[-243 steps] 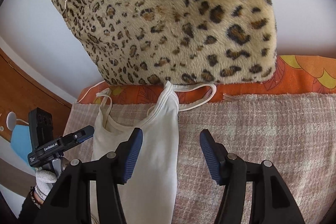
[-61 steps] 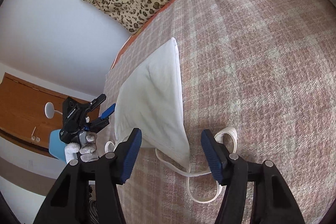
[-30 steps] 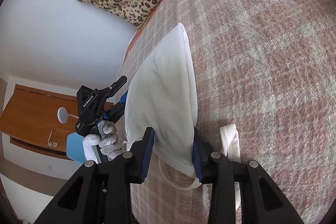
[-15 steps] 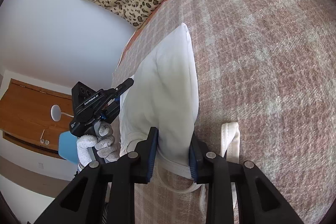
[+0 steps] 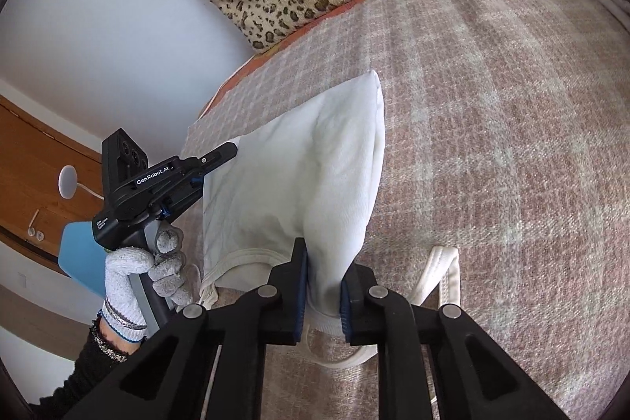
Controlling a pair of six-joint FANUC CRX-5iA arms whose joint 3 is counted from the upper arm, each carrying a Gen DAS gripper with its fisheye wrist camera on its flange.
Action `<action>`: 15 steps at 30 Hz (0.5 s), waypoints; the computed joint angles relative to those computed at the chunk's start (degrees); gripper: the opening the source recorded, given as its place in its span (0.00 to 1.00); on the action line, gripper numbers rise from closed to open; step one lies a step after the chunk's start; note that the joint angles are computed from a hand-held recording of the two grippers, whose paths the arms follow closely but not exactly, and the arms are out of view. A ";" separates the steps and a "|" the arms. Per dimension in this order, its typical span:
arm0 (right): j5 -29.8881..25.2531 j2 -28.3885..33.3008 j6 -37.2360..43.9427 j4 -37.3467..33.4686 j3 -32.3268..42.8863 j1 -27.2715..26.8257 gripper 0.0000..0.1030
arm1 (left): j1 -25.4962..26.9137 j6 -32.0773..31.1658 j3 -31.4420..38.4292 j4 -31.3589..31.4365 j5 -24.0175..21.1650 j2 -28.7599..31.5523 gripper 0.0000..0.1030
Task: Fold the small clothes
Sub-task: 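Carry the bundle with both grippers onto the clothes pile by the green pillow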
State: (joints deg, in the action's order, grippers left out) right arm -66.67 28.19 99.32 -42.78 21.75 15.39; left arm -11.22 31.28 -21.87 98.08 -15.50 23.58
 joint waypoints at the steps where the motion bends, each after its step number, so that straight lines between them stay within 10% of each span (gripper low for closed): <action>1: 0.52 -0.36 0.10 0.63 -0.21 0.37 0.12 | -0.40 -0.99 -0.15 0.91 0.44 -0.24 0.06; 15: 5.96 -5.47 2.79 8.54 -4.55 3.74 0.07 | -5.37 -10.23 0.02 7.75 4.77 -2.75 0.06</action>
State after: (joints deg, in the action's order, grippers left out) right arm -60.71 22.72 102.12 -34.23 17.20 19.13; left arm -16.59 21.05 -21.84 105.83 -10.73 20.82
